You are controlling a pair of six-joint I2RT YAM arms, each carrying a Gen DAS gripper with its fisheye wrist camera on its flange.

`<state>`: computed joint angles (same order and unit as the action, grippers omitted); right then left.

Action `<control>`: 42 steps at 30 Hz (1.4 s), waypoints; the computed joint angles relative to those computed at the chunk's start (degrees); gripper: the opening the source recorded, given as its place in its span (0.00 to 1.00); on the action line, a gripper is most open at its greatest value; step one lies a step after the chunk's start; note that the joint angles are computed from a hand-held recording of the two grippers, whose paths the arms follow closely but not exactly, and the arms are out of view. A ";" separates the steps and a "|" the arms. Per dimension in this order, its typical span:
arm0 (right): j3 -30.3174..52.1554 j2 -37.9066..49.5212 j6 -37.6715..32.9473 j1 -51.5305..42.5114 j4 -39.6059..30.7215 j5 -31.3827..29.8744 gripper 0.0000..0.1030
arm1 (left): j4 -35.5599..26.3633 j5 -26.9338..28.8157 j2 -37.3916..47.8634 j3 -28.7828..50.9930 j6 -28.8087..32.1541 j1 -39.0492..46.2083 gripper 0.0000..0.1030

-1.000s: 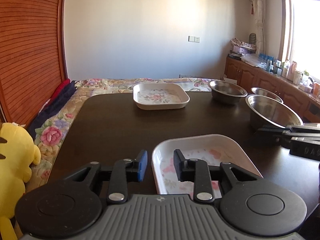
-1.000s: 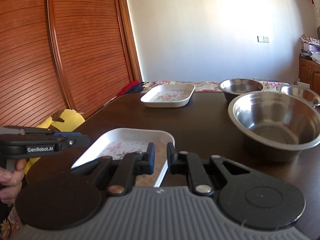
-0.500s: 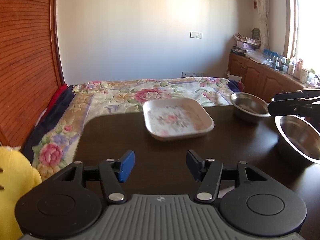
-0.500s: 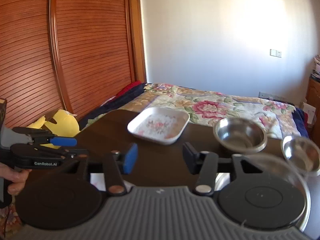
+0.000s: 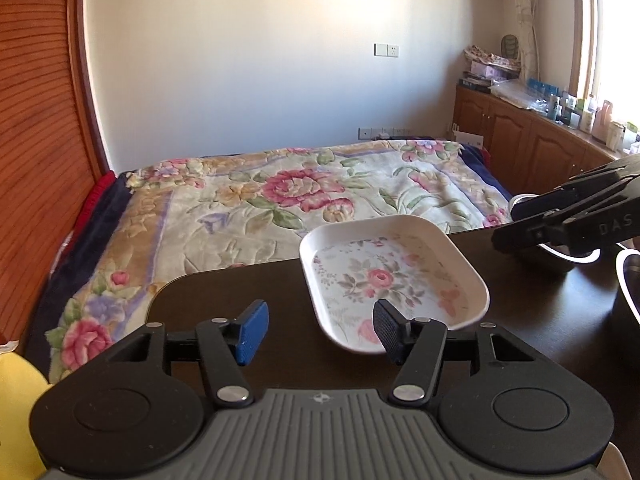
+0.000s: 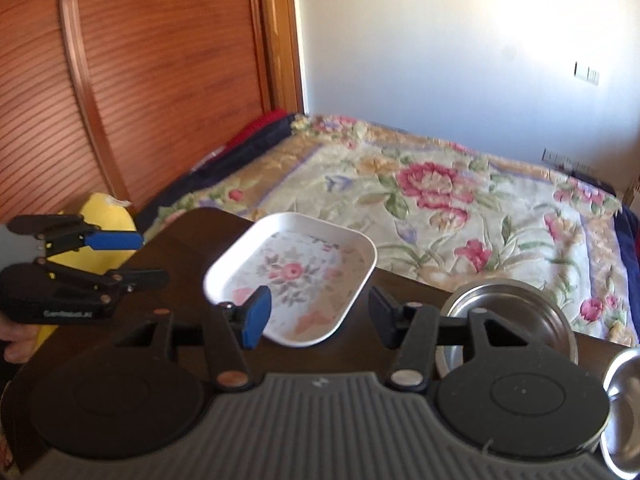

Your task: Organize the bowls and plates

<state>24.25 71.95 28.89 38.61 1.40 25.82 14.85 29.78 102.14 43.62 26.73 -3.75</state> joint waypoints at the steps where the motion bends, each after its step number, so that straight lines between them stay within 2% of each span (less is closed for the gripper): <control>1: 0.66 1.74 -0.45 -1.59 0.77 -1.46 0.53 | -0.21 -0.02 1.41 1.27 -0.08 -0.31 0.59; 3: 1.82 4.59 -1.29 -4.03 1.74 -3.72 0.53 | -0.40 -0.05 3.54 3.15 -0.53 -0.84 0.59; 7: 3.52 8.58 -2.73 -7.68 2.76 -6.94 0.53 | -1.89 0.05 7.56 7.17 -1.30 -1.76 0.45; 13: 6.25 14.72 -3.49 -12.09 3.99 -11.62 0.45 | -2.69 -0.39 11.22 10.65 -1.81 -2.52 0.31; 18: 7.64 17.43 -3.96 -14.36 4.32 -13.92 0.37 | -2.83 -0.28 13.01 12.22 -2.47 -2.65 0.24; 22: 8.25 18.80 -4.18 -15.49 4.62 -14.97 0.31 | -2.90 -0.50 13.81 12.74 -2.62 -3.03 0.21; 23: 8.38 19.03 -4.24 -15.55 4.59 -15.05 0.26 | -2.95 -0.55 13.97 12.88 -2.56 -3.13 0.20; 29: 8.72 20.34 -4.58 -15.94 5.12 -15.35 0.24 | -2.72 -0.38 14.42 13.11 -2.88 -3.22 0.20; 32: 9.02 20.80 -4.57 -15.90 4.99 -15.52 0.19 | -2.78 -0.63 14.73 13.30 -2.66 -3.28 0.18; 42: 9.15 21.44 -4.54 -16.00 5.40 -16.15 0.14 | -2.05 -0.19 15.24 13.04 -2.68 -3.17 0.14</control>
<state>33.40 93.39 24.34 22.60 6.80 9.67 12.80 29.58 117.38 56.67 24.05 -6.92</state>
